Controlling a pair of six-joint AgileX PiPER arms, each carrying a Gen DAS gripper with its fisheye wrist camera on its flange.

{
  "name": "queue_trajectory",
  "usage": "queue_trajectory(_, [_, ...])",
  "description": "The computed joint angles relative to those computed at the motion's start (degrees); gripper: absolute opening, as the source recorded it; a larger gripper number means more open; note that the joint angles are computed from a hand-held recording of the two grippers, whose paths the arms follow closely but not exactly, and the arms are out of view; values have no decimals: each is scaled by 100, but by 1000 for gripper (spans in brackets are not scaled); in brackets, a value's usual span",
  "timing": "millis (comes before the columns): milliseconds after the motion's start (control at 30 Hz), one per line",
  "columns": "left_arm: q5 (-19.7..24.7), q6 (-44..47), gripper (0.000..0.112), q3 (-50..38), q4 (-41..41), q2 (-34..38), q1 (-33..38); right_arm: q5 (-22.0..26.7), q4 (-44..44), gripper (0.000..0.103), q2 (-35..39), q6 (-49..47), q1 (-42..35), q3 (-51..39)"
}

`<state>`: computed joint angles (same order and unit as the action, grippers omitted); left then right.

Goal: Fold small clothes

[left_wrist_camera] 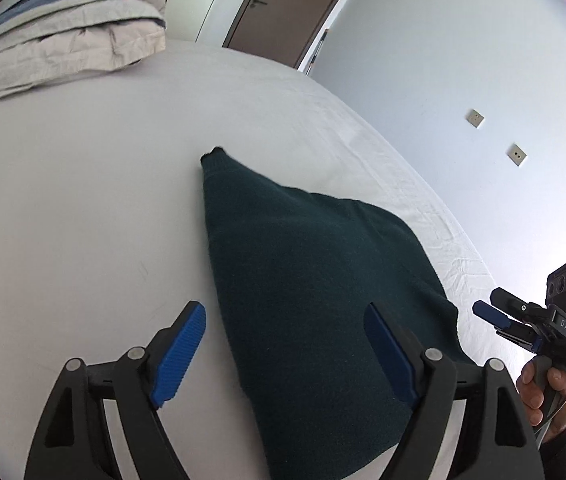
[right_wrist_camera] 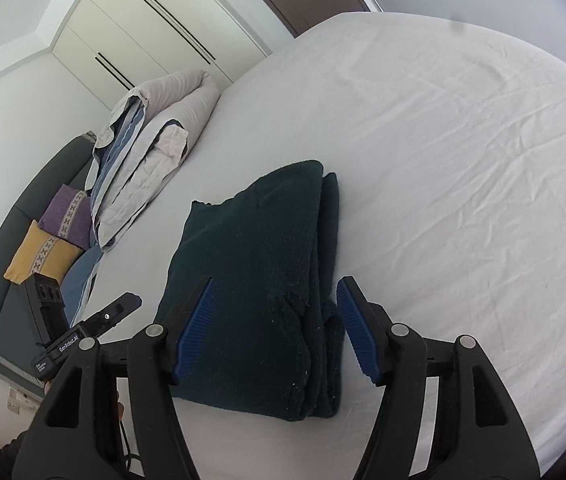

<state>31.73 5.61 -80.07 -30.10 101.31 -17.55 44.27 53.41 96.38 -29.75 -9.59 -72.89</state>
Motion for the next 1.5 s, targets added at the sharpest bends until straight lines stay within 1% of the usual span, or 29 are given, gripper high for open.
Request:
queue_trajectory(100, [402, 293, 84, -137, -636, 302, 195, 467, -421, 62, 573, 552, -12, -667])
queue_trajectory(167, [522, 385, 84, -130, -944, 427, 267, 642, -707, 62, 973, 972, 65, -1069])
queue_trajectory(267, [688, 378, 84, -262, -1073, 630, 300, 999, -712, 62, 1569, 1155, 161, -1636])
queue_trajectory(367, [946, 303, 84, -605, -1149, 929, 333, 1071, -980, 62, 2006, 1499, 380, -2129])
queue_trajectory(433, [1138, 110, 84, -949, -1021, 1138, 315, 1109, -1063, 58, 2246, 1713, 461, -2471])
queue_trajectory(467, [1264, 45, 78, -1135, -997, 1254, 317, 1194, -1257, 46, 2384, 1939, 512, -2717])
queue_trajectory(500, [1425, 20, 69, -1321, -1043, 1384, 333, 1280, -1445, 38, 2506, 2142, 573, -2937])
queue_trajectory(533, [1577, -127, 67, -1505, -989, 1499, 340, 1303, -1622, 36, 2575, 2302, 652, -3076])
queue_trajectory(600, [1747, -308, 54, -1719, -807, 1588, 312, 1222, -2189, 30, 2536, 2617, 890, -3166])
queue_trajectory(633, [1784, -391, 52, -1773, -642, 1575, 264, 1133, -2594, 29, 2457, 2822, 1067, -3153])
queue_trajectory(700, [1825, -508, 43, -1790, -384, 1491, 191, 1015, -3458, 25, 2300, 3278, 1438, -3142])
queue_trajectory(767, [1858, -649, 39, -1735, -187, 1358, 143, 956, -4417, 23, 2140, 3861, 1872, -3136])
queue_trajectory(833, [1892, -800, 38, -1615, 87, 1154, 85, 963, -5213, 22, 1944, 4332, 2287, -3094])
queue_trajectory(867, [1892, -921, 38, -1506, 331, 994, 27, 981, -5431, 22, 1829, 4459, 2457, -3054])
queue_trajectory(900, [1911, -1019, 37, -1445, 575, 849, -22, 960, -5578, 21, 1689, 4534, 2619, -2961])
queue_trajectory(967, [1794, -1066, 37, -991, 891, 390, -63, 964, -5847, 21, 1401, 4709, 2954, -2789])
queue_trajectory(1067, [1604, -937, 37, -138, 1123, -447, 37, 845, -6102, 21, 989, 5078, 3482, -2412])
queue_trajectory(1133, [1591, -793, 37, 402, 1200, -1037, 182, 698, -6104, 21, 704, 5295, 3805, -2100])
queue_trajectory(1233, [1775, -608, 37, 1038, 1278, -1864, 427, 611, -6105, 21, 389, 5727, 4427, -1832])
queue_trajectory(1300, [1974, -331, 37, 1450, 1171, -2425, 751, 541, -6111, 21, 235, 5937, 4821, -1667])
queue_trajectory(1400, [2279, 119, 38, 2093, 1000, -3246, 1320, 391, -6124, 21, 146, 6443, 5463, -1484])
queue_trajectory(1500, [2598, 634, 38, 2600, 744, -3855, 2001, 204, -6068, 21, 143, 6823, 5935, -1283])
